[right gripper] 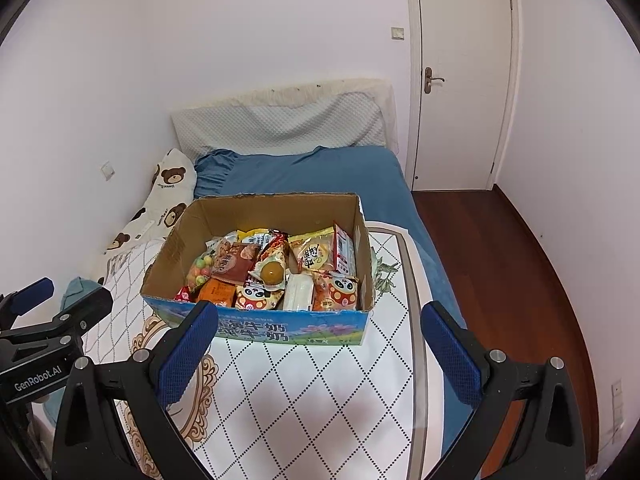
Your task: Organize snacks
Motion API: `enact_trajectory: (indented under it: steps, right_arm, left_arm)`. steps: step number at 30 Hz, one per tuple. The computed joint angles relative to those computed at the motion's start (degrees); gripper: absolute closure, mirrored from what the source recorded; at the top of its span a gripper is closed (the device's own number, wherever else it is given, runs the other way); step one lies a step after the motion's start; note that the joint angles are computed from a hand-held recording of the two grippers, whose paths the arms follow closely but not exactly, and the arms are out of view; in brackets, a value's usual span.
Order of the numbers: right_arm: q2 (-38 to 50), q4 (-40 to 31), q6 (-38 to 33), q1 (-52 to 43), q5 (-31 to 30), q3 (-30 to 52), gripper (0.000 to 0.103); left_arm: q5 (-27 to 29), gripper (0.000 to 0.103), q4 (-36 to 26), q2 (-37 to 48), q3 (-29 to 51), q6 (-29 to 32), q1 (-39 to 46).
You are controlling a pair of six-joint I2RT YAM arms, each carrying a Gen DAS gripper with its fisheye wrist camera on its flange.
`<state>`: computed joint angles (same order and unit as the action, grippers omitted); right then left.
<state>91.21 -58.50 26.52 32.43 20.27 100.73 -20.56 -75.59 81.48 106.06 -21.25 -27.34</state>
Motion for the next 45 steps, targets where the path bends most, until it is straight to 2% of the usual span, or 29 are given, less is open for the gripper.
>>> enact_trajectory:
  steps: [9, 17, 45]
  right_arm:
    - [-0.09, -0.4, 0.1, 0.18, 0.02, 0.61, 0.0]
    - [-0.01, -0.75, 0.16, 0.4, 0.26, 1.11, 0.0]
    - [-0.35, -0.08, 0.1, 0.37, -0.54, 0.26, 0.0]
  left_arm:
    - [-0.23, 0.0, -0.1, -0.11, -0.03, -0.03, -0.15]
    - [-0.06, 0.0, -2.18, 1.43, 3.01, -0.34, -0.23]
    - [0.1, 0.0, -0.38, -0.13, -0.04, -0.57, 0.34]
